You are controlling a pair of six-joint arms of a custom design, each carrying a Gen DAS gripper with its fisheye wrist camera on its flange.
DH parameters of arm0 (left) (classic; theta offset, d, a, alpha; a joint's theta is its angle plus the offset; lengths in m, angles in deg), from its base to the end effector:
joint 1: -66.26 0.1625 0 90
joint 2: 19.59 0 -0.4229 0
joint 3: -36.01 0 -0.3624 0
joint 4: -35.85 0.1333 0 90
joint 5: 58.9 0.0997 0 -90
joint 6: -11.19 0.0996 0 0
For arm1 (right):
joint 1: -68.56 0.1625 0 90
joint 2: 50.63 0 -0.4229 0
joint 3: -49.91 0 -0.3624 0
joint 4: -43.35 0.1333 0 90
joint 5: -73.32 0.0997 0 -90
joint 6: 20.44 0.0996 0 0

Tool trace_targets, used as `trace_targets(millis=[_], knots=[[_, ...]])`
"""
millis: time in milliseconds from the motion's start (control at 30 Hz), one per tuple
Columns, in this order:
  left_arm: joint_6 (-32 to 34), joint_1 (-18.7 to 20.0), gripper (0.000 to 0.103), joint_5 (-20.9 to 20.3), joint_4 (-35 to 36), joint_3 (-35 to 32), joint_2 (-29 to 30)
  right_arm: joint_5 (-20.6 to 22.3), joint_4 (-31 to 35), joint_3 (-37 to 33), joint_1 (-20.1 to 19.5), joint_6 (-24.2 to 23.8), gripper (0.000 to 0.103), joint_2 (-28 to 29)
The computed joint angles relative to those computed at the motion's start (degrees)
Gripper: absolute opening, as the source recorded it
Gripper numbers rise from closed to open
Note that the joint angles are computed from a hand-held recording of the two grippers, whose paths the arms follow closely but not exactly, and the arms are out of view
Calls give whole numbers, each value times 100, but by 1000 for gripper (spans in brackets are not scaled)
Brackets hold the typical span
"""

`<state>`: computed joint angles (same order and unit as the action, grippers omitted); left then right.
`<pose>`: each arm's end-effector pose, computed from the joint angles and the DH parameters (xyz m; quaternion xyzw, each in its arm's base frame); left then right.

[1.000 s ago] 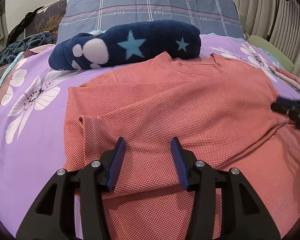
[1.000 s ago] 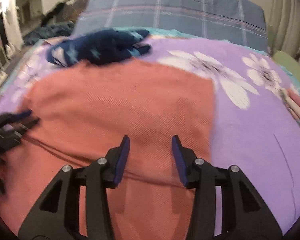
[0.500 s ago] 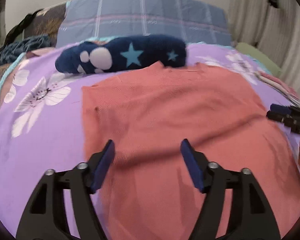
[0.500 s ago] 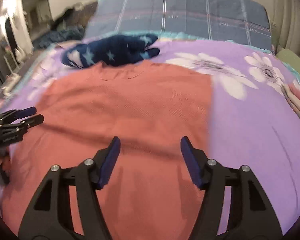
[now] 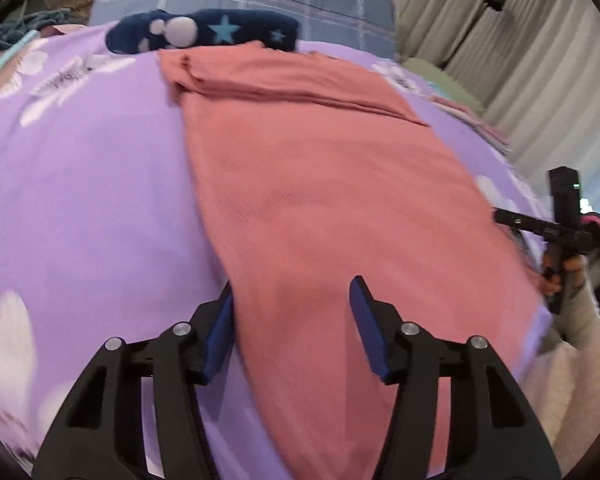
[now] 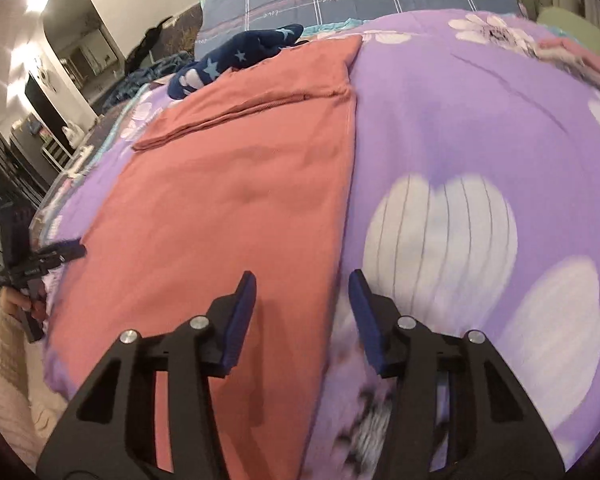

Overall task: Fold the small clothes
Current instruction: 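Grasp the shirt hem with both tools and lift it toward the collar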

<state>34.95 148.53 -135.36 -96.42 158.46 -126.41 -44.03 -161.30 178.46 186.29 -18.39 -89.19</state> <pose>0.1069 -0.3770 0.4278 0.2361 0.9374 -0.2106 0.1455 0.2907 -0.3649 0.0249 0.1617 -0.9367 0.2599 0.1699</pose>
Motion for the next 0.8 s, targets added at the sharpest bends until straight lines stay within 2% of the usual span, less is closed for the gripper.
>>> trace_targets(millis=[67,167,267,367,467,533,600,667,733,800], knots=[[-6,35,55,-188,89,134,-183,125,-183,252,26,95,50,-44],[-191,131,47,-549,207,370,-526,474,-516,702,-11,281,50,-153],[-268,41,44,-640,400,593,-887,847,-670,1036,-93,414,50,-292],[-286,-140,44,-521,412,729,-1014,1156,-769,1147,-171,371,53,-305],[-399,-166,32,-472,297,701,-837,1420,-615,962,-297,326,54,-239],[-554,-229,22,-331,352,704,-893,1418,-429,877,-268,374,54,-263],[-601,-278,16,-242,456,724,-1046,1465,-369,975,-240,364,54,-338],[-634,-222,12,-249,463,716,-1110,1561,-468,1130,-251,329,54,-372],[-718,-138,2,-286,349,690,-1040,1657,-599,1141,-309,278,53,-306],[-870,-111,1,-447,154,669,-979,1709,-599,1020,-358,354,27,-220]])
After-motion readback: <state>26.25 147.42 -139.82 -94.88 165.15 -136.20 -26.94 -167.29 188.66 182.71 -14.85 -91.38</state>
